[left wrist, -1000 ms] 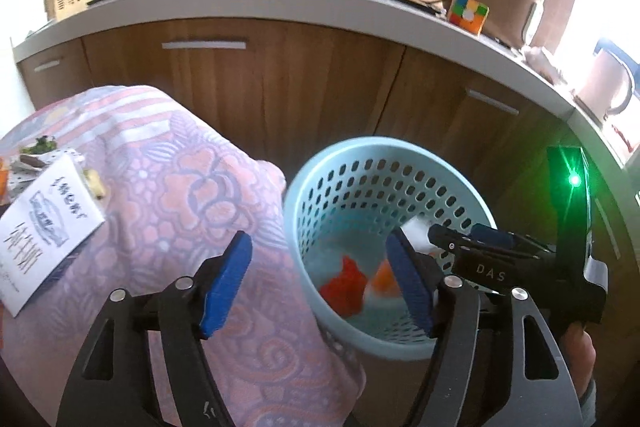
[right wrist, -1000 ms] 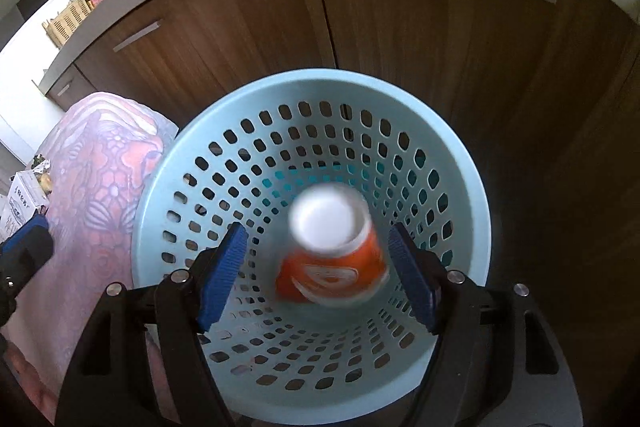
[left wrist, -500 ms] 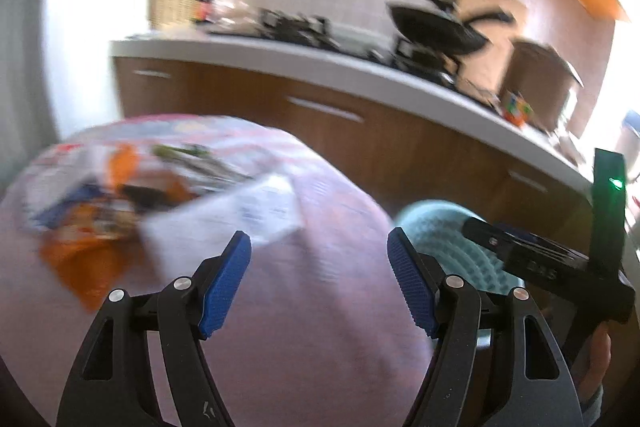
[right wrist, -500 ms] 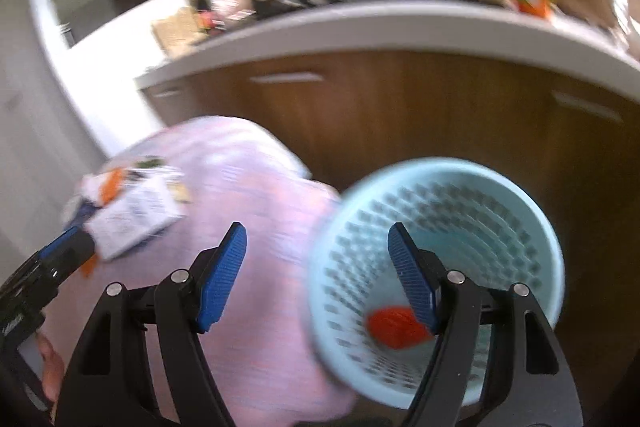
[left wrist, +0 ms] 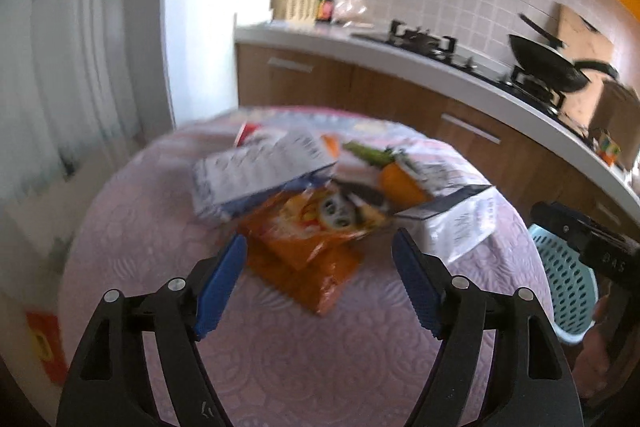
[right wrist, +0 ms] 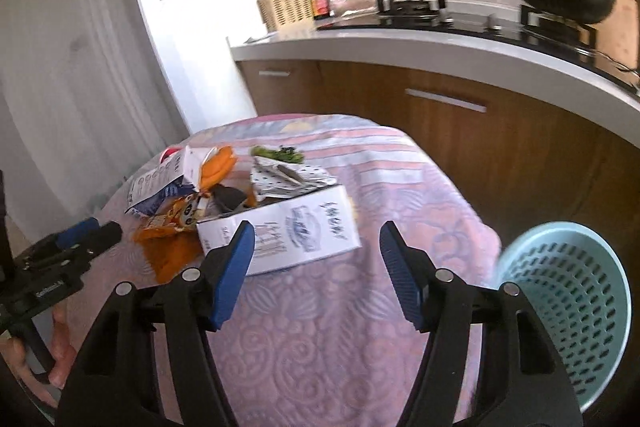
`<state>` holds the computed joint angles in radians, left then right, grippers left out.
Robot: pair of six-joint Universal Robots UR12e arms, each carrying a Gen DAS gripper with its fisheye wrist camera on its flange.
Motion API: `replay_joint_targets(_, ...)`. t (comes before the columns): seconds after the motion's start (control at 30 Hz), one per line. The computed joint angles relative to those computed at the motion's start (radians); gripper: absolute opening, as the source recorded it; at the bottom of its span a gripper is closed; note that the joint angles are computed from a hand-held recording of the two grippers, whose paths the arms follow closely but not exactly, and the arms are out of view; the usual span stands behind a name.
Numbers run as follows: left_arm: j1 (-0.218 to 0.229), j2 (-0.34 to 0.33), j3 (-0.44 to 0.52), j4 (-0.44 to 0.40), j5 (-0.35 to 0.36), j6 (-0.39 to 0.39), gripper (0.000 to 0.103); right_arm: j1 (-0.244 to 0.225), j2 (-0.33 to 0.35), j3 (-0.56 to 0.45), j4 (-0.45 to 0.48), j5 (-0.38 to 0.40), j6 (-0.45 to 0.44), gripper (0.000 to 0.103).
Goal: Collect trash
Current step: 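Grasp the panda snack wrapper with left tool while right tool grasps the white milk carton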
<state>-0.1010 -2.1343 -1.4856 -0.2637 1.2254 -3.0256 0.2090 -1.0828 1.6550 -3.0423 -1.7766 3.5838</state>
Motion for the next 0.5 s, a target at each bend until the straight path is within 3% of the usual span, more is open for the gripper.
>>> replay_joint_targets(0.2, 0.023, -0.027, 0.030, -0.078, -0.076, -0.029, 0.073, -0.019, 0.042, -0.068, 0.066, -0.030, -0.016, 0.061)
replay_joint_targets(0.5, 0.020, -0.047, 0.046, -0.071, -0.066, -0.055, 0.073, -0.067, 0.083, -0.110, 0.102, 0.097, -0.004, 0.061)
